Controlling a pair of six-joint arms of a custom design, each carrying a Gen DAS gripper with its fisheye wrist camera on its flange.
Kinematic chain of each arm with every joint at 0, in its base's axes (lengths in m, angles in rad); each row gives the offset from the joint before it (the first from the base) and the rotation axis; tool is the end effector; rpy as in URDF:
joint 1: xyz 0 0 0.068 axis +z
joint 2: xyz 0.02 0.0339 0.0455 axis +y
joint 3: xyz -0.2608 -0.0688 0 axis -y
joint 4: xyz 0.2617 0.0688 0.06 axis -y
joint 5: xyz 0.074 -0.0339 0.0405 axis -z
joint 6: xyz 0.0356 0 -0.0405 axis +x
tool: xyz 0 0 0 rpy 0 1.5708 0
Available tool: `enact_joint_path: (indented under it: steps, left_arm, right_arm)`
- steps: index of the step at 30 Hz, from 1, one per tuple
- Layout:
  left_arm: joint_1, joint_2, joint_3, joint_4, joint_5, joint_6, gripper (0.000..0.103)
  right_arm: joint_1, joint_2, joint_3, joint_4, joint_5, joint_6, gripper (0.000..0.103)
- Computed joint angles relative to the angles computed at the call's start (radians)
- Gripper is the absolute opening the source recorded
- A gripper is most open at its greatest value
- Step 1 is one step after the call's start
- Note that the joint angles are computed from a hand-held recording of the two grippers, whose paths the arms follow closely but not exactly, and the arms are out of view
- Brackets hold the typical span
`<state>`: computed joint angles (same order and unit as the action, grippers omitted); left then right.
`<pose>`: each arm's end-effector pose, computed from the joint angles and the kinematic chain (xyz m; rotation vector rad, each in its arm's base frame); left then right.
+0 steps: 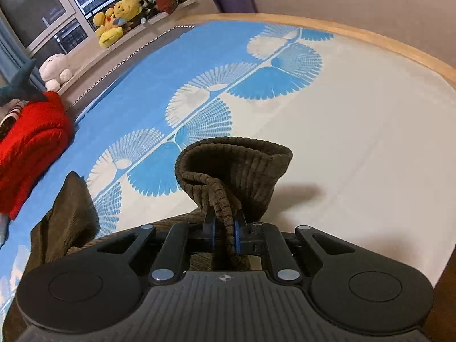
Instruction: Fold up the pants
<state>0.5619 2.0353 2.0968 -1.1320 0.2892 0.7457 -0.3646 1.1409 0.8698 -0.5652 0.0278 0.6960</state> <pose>0.3830 0.2291 0.3278 0.3313 2.5519 0.1024 0.2360 -0.0911 0.2570 1.2301 2.0726 0.1199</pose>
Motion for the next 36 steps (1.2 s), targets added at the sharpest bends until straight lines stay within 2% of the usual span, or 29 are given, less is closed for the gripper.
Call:
enact_joint_path:
  steps: [3, 7, 11, 15, 17, 19, 21, 23, 24, 26, 27, 28, 30, 34, 36]
  left_arm:
    - [0.027, 0.028, 0.066, -0.077, -0.008, 0.025, 0.018]
    - [0.066, 0.096, 0.192, -0.232, -0.009, 0.099, 0.018]
    - [0.076, 0.139, 0.230, -0.320, -0.065, 0.175, 0.018]
    - [0.057, 0.090, 0.107, -0.309, -0.149, 0.290, 0.018]
    - [0.055, 0.050, 0.030, -0.287, -0.163, 0.343, 0.018]
    - [0.053, 0.040, 0.011, -0.287, -0.177, 0.368, 0.019]
    - [0.056, 0.053, 0.026, -0.290, -0.181, 0.355, 0.022]
    - [0.053, 0.043, 0.015, -0.263, -0.185, 0.353, 0.033]
    - [0.052, 0.030, 0.004, -0.259, -0.178, 0.354, 0.035]
    - [0.052, 0.027, 0.024, -0.280, -0.156, 0.357, 0.038]
    - [0.052, 0.013, 0.014, -0.277, -0.141, 0.359, 0.040]
    - [0.047, -0.004, 0.002, -0.264, -0.127, 0.359, 0.044]
    - [0.033, -0.036, -0.018, -0.237, -0.098, 0.353, 0.052]
    - [-0.010, -0.075, -0.044, -0.183, -0.076, 0.302, 0.060]
    - [-0.034, -0.055, -0.016, -0.166, -0.079, 0.262, 0.061]
  right_arm:
    - [-0.042, -0.075, -0.033, -0.032, -0.001, -0.013, 0.011]
    - [-0.152, -0.170, -0.044, -0.082, -0.025, -0.022, 0.011]
    - [-0.263, -0.164, -0.034, -0.179, -0.009, -0.010, 0.010]
    - [-0.297, -0.073, -0.027, -0.172, 0.025, 0.057, 0.010]
    - [-0.268, -0.057, -0.033, -0.083, 0.050, 0.055, 0.011]
    - [-0.219, -0.045, -0.025, 0.000, 0.103, 0.019, 0.011]
    - [-0.179, 0.006, -0.005, 0.069, 0.136, -0.016, 0.011]
    - [-0.180, 0.094, 0.033, 0.089, 0.085, -0.032, 0.016]
    - [-0.183, 0.150, 0.061, 0.073, 0.054, -0.042, 0.019]
    - [-0.211, 0.223, 0.093, 0.051, 0.002, -0.040, 0.028]
    - [-0.222, 0.240, 0.098, 0.055, -0.012, -0.019, 0.038]
    - [-0.235, 0.232, 0.084, 0.071, -0.016, 0.000, 0.043]
    - [-0.265, 0.206, 0.054, 0.107, 0.005, 0.021, 0.044]
    - [-0.334, 0.174, 0.004, 0.150, 0.089, 0.016, 0.045]
    - [-0.400, 0.191, -0.009, 0.143, 0.081, 0.023, 0.045]
